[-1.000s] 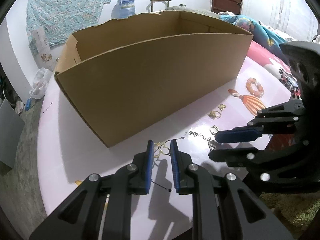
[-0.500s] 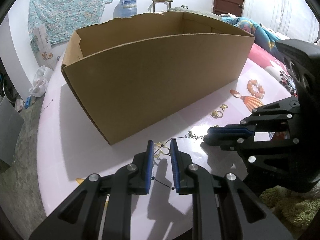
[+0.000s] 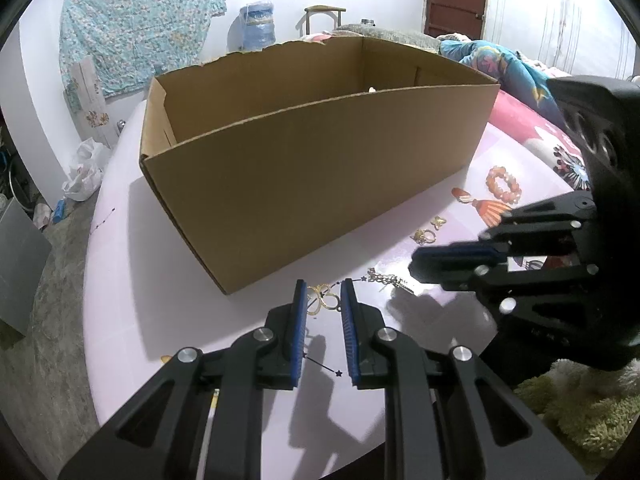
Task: Organize jewelry
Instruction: 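Lower the right gripper onto the thin chain and close it, then carry the chain with the right gripper into the box and open it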
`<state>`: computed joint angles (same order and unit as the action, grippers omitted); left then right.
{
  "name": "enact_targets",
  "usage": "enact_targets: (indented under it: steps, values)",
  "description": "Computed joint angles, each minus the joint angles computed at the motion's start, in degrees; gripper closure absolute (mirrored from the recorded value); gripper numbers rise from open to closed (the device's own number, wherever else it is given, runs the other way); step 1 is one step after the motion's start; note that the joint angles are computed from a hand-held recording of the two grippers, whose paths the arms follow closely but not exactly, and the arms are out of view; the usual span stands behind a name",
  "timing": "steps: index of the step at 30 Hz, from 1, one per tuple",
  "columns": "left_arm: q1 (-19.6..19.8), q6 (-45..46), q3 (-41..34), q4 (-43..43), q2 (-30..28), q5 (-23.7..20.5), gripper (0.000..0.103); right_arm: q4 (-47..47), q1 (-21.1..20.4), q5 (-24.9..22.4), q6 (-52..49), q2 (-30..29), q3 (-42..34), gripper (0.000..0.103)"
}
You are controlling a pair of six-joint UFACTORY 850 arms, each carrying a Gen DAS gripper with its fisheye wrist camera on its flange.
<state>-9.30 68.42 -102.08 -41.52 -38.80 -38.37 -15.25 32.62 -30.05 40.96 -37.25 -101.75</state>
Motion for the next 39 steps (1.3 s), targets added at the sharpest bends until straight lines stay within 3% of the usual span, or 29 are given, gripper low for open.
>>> enact_targets:
  steps: [1,4,10,12,24,31,36,39]
  values:
    - [0.0,0.1,0.1,0.0,0.1,0.1,0.087,-1.5,0.2,-0.4,0.7,-0.2,-0.2,0.073]
    - [0.0,0.2,0.5,-0.3,0.3,0.3,0.087,-3.1,0.4,-0.9,-0.4,-0.9,-1.1,0.073]
    - [0.3,0.1,0.9,-0.6,0.6,0.7,0.087,-1.4,0.6,-3.2,-4.1,-2.3,-2.8,0.103]
    - [0.4,0.0,0.9,-0.7,0.7,0.8,0.087,-2.7,0.8,-3.4,-3.1,-1.8,-2.4,0.103]
    - [1.4,3.1,3.7,-4.5,4.0,1.4,0.087,-5.2,0.4,3.8,5.9,7.8,7.6,0.103]
    - [2.4,11.7,4.0,-14.8,7.9,-1.0,0.087,-18.1,-0.1,8.2,16.2,12.0,8.5,0.103]
    - [1.8,16.6,-0.4,-21.0,7.0,-3.6,0.087,-22.6,-2.7,10.9,18.4,9.2,2.6,0.103]
    - [0.5,9.8,-9.9,-18.2,1.1,-7.0,0.087,-17.7,-5.1,11.7,14.2,7.7,0.3,0.103]
